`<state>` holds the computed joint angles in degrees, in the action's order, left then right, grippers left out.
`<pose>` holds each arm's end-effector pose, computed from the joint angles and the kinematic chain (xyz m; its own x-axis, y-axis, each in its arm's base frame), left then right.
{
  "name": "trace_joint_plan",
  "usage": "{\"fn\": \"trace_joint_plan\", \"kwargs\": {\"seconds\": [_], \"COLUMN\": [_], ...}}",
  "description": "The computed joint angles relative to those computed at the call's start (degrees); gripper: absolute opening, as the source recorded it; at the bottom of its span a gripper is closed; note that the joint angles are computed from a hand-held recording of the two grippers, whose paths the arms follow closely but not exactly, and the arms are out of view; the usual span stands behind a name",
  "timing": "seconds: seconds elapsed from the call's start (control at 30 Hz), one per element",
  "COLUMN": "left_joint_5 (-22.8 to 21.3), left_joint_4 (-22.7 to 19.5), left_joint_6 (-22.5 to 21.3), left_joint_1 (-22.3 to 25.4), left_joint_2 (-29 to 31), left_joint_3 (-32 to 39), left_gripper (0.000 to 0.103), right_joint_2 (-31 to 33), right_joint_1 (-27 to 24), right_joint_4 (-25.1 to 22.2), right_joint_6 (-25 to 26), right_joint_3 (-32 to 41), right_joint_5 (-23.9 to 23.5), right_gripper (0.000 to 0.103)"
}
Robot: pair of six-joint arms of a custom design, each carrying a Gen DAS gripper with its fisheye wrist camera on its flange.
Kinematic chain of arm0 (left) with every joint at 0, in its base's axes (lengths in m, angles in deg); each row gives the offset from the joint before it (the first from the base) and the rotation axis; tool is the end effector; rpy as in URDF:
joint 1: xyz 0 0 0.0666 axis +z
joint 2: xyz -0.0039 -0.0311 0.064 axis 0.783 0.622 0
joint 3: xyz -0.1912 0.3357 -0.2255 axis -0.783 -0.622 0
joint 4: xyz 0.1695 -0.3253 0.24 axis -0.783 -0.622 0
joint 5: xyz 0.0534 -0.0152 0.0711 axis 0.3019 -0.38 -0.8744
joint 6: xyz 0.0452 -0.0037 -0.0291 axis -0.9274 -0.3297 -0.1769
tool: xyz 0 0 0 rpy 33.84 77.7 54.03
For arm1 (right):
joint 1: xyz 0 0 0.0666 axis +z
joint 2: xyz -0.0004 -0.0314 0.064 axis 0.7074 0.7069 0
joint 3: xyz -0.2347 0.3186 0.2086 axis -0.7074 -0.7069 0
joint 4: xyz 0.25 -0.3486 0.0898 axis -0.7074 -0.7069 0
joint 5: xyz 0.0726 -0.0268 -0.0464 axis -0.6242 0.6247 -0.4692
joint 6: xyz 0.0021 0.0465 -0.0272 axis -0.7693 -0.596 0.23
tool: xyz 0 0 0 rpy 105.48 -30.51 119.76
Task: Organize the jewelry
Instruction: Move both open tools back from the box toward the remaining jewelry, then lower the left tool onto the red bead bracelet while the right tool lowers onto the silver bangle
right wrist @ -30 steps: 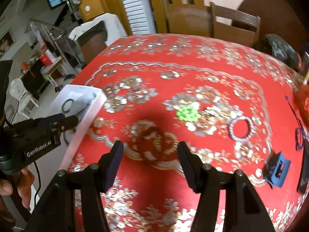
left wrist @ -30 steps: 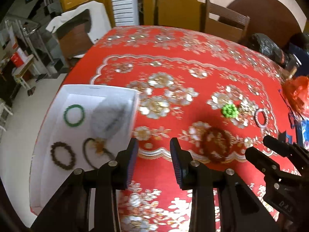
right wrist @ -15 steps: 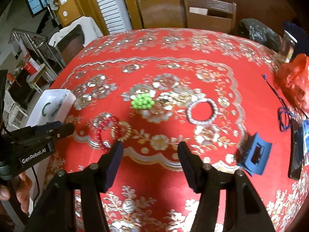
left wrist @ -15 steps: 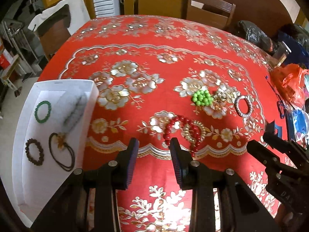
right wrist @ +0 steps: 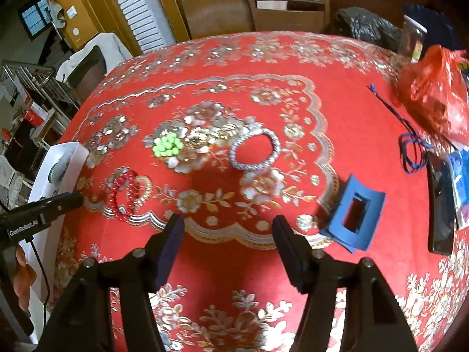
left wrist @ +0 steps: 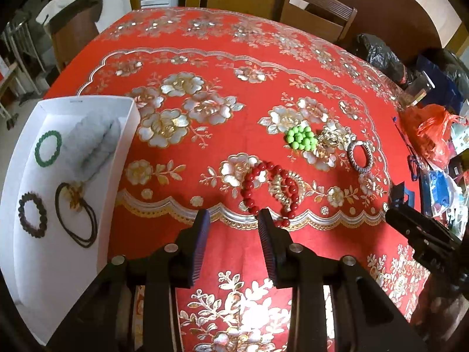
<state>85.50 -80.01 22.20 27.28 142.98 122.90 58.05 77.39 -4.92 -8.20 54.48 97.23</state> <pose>0.5849 -0.2755 0.5401 -0.7432 0.5542 -0.3748 0.6486 0.7342 -0.2007 0.3921 0.2320 0.5354 -0.6533 0.6047 -0.4556 0.5982 0.7811 0.1790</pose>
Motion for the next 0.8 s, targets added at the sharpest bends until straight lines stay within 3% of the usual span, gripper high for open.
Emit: {"fn": "trace_joint_plan", "kwargs": {"seconds": [0.4,0.8], "left_joint_5": [2.9,-0.7], "left_joint_4": [-3.9,-3.4], "left_joint_6": [1.4,1.9], "left_joint_1": [-1.3,-2.2], "left_joint_2": [4.0,5.6], "left_joint_3": [3.4,4.2], "left_gripper": [0.047,0.047], "right_joint_2": [-2.5,-1.3], "right_joint_1": [-2.1,-7.7], "right_joint_4": [1.9,5.0], "right_joint_6": [1.4,10.0], "right_joint_3": [-3.0,-3.4], "right_joint_5": [-1.6,-0.5], "right_gripper": [0.065,0.064]}}
